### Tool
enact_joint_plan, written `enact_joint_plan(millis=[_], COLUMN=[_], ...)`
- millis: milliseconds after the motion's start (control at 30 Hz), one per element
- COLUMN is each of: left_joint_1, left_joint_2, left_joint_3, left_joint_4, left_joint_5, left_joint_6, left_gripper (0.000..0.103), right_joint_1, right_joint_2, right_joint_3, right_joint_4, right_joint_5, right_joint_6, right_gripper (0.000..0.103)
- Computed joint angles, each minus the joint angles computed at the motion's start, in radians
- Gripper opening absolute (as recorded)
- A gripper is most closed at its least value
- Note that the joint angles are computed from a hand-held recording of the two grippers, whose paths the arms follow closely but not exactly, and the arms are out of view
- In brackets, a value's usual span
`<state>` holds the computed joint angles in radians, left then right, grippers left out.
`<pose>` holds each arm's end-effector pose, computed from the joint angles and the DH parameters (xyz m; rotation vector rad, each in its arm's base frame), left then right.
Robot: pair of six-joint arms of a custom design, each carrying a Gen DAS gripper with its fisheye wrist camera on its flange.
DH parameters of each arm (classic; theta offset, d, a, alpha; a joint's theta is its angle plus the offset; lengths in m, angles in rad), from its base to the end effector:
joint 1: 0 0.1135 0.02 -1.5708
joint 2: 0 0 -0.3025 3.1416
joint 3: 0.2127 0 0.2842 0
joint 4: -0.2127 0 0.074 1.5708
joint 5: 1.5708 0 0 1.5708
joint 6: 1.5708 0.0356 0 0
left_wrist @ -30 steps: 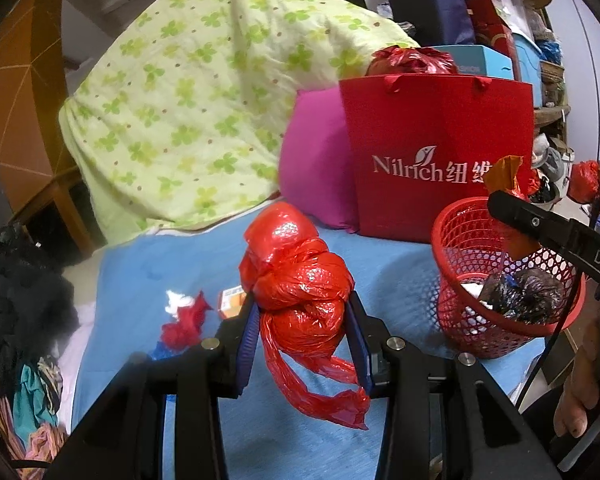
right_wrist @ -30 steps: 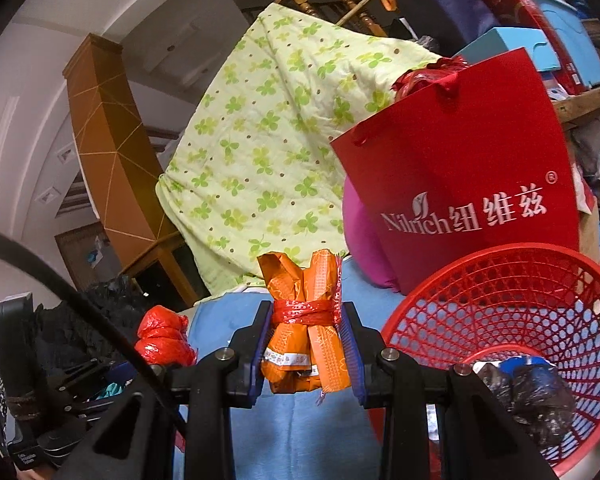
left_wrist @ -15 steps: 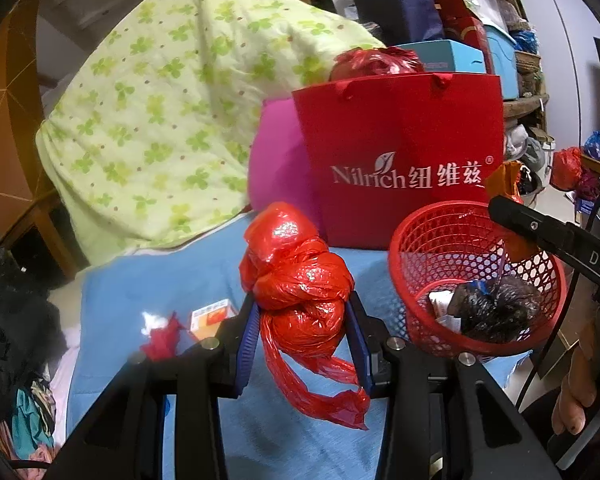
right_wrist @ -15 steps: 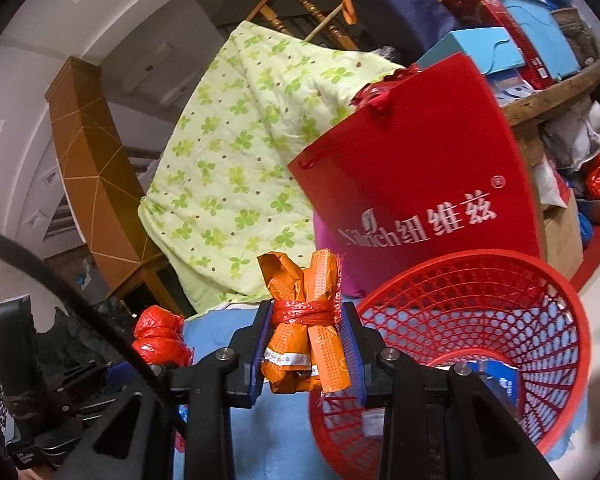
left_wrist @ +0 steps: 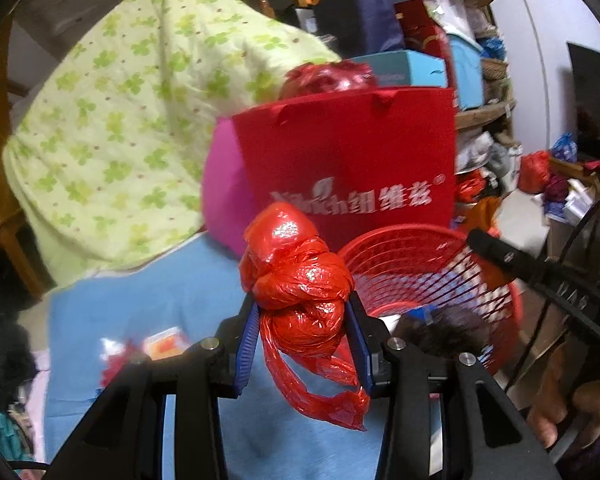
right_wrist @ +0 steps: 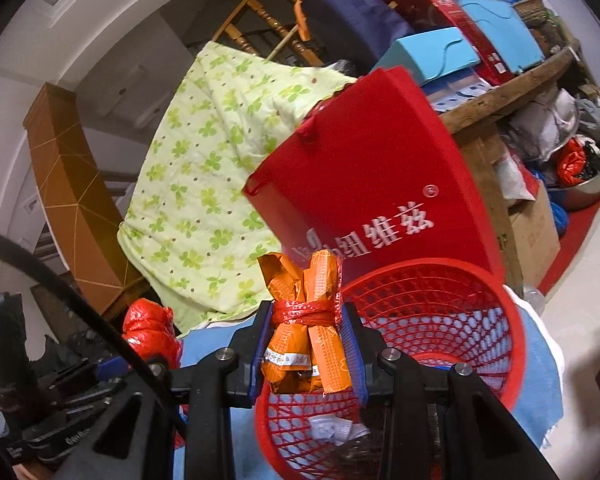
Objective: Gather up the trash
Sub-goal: 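Lower both bags into the red basket and open both tools, then move both tools back toward the remaining trash on the blanket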
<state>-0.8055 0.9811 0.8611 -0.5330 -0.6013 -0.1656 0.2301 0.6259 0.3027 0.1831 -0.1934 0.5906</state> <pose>0.1647 -0.1424 0.3284 0.3505 2.0673 0.0904 0.1593 0.0443 0.2442 0.1700 1.7620 0.7683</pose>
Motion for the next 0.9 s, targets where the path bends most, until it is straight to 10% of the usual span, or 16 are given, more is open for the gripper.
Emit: enact_joint_plan(millis=[300,400,467,533,900], left_joint_1=[0.030,0.023,0.038,0.052,0.446], left_joint_2=[0.131,0.157,0.136,0.113,-0.230], left_joint_3=[-0.002,-0.015,-0.039,-0.057,-0.265], left_joint_4=[0.181,0.214,0.224,0.215,0.065], left_joint_5=[0.213,0.184,0.194,0.196,0.340], left_joint_6=[0.051,0.061,0.063,0.063,0.112], left_gripper=[0.048,0.067,0.068,0.068,0.071], right_joint_1=[-0.157,-0.192,-0.208,-0.219,0.158], right_joint_2=[0.011,0.051,0.061,0.039,0.043], right_joint_3=[-0.016,-0.009,-0.012,-0.032,0.025], right_joint_4=[-0.001,0.003,0.017,0.054,0.046], right_joint_5=[-0.124,-0.163,-0.181,-0.185,0.184], right_joint_6=[0.074,0.100,0.133,0.161,0.028], right_gripper=[0.038,0.039,0.067,0.070,0.070])
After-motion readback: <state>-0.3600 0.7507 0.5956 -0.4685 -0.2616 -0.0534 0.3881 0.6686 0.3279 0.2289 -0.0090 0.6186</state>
